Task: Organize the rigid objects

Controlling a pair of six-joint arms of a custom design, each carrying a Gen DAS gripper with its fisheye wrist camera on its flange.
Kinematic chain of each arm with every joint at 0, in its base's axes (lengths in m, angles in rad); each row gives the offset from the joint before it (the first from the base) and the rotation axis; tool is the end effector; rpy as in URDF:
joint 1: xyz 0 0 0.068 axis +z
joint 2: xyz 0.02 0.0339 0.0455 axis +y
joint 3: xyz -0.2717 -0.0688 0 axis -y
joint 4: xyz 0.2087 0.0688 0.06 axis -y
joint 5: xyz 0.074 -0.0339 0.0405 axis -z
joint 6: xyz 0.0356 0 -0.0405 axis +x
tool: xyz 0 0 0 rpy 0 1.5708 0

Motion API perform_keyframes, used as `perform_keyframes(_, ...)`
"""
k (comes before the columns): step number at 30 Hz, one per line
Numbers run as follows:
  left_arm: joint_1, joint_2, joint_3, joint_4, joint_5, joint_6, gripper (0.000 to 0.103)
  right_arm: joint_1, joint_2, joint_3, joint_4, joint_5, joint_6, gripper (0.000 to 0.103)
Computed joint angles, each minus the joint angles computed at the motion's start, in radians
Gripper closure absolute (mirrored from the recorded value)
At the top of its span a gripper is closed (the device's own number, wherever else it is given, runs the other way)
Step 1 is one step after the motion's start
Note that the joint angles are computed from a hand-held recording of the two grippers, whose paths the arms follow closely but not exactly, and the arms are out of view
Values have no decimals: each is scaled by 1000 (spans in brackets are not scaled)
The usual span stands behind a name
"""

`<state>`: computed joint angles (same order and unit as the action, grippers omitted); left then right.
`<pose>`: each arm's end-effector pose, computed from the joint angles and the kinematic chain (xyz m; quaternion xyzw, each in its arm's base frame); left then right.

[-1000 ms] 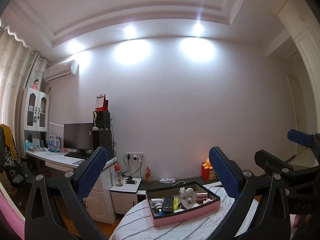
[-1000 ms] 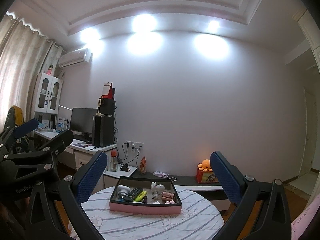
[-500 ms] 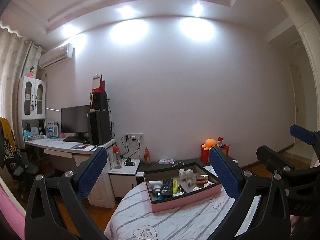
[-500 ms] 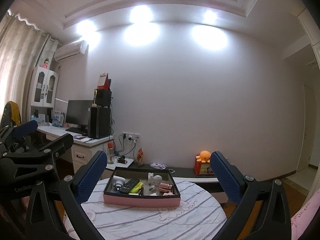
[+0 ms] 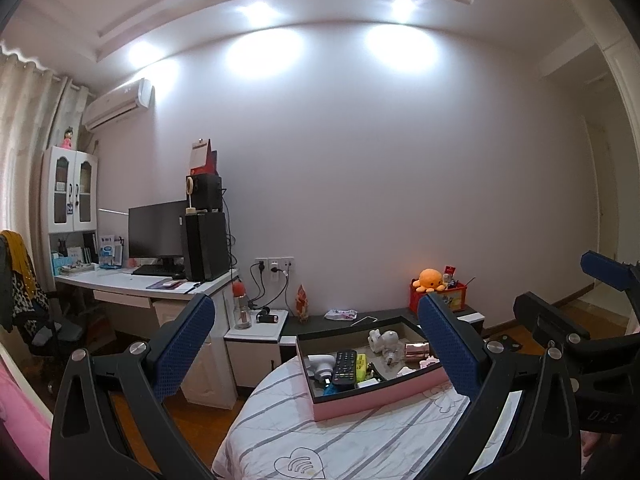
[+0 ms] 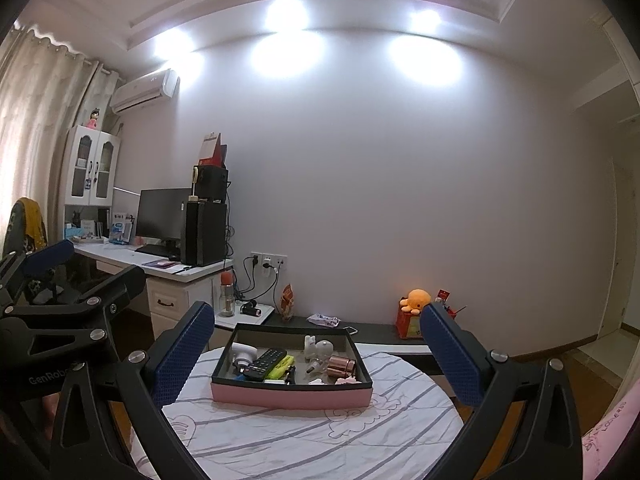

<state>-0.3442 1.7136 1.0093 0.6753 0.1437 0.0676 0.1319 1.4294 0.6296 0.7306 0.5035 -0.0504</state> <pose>0.3426 -0.1282 0.2899 0.1952 0.6901 -0.1468 0.6812 0.2750 0.0192 0.2673 0.1048 0.7206 -0.1551 0.6676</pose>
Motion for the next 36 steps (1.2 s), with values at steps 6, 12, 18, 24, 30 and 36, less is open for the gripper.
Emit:
perform_keyframes(6,13,5,15,-23,27,1,0,8,5,4,-2,5,0,0)
perform_keyframes(12,16,14,60,-114,26,4,0,27,18,19,-16,35,-12,0)
perform_keyframes(18,18,19,69,-131,23,1,0,28,23,33,-35,34,-10,0)
perform_keyframes(24,18,25,77,-136,21,1,0,22,30,42,-46,30,-6,0)
perform_keyframes(30,17,31,82,-134,14,-1,0,22,37,49,-50,34,-7,0)
perform_keyframes(36,19,38,75,-111,13,-7,0,20,44,57,-52,31,-2,0)
